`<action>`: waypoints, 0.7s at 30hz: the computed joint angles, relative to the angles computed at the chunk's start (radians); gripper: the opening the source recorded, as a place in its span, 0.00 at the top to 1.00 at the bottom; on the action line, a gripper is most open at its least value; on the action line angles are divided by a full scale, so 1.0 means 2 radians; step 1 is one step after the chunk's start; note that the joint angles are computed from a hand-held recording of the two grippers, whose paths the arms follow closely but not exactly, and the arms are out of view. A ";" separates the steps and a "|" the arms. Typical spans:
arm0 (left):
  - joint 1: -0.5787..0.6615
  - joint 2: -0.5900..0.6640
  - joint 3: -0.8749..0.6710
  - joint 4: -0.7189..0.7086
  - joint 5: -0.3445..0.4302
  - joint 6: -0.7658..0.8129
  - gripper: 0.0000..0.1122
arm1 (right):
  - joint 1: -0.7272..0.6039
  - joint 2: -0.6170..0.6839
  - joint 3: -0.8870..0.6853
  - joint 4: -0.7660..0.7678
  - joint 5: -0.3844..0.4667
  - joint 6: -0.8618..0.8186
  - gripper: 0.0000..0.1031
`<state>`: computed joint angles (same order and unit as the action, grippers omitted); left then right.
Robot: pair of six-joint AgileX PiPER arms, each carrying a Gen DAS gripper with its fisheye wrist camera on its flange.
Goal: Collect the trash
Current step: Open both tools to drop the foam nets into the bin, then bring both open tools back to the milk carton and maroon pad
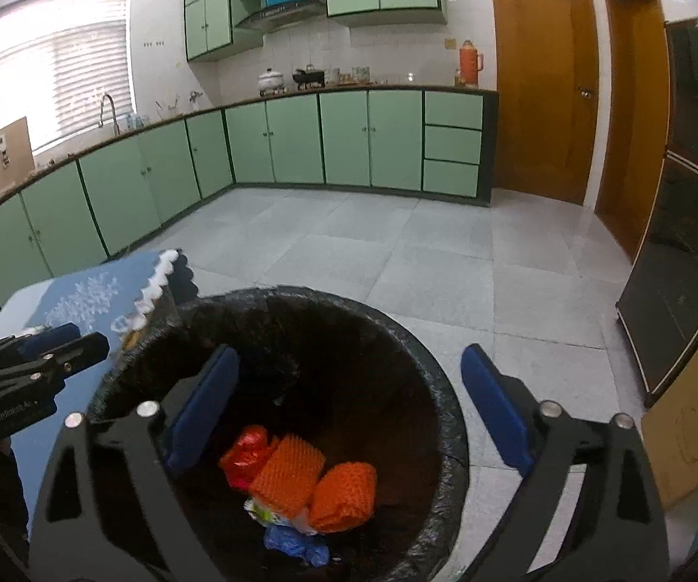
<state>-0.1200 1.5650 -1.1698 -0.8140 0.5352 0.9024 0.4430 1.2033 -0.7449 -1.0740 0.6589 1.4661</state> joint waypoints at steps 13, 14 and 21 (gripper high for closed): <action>0.171 -0.046 0.010 -0.076 0.067 0.111 0.37 | 0.115 0.029 -0.073 -0.005 0.058 0.040 0.07; 0.187 -0.046 0.008 -0.078 0.074 0.114 0.37 | 0.124 0.034 -0.079 -0.006 0.062 0.044 0.07; 0.290 -0.019 -0.014 -0.088 0.097 0.148 0.37 | 0.177 0.119 -0.160 -0.006 0.066 0.056 0.07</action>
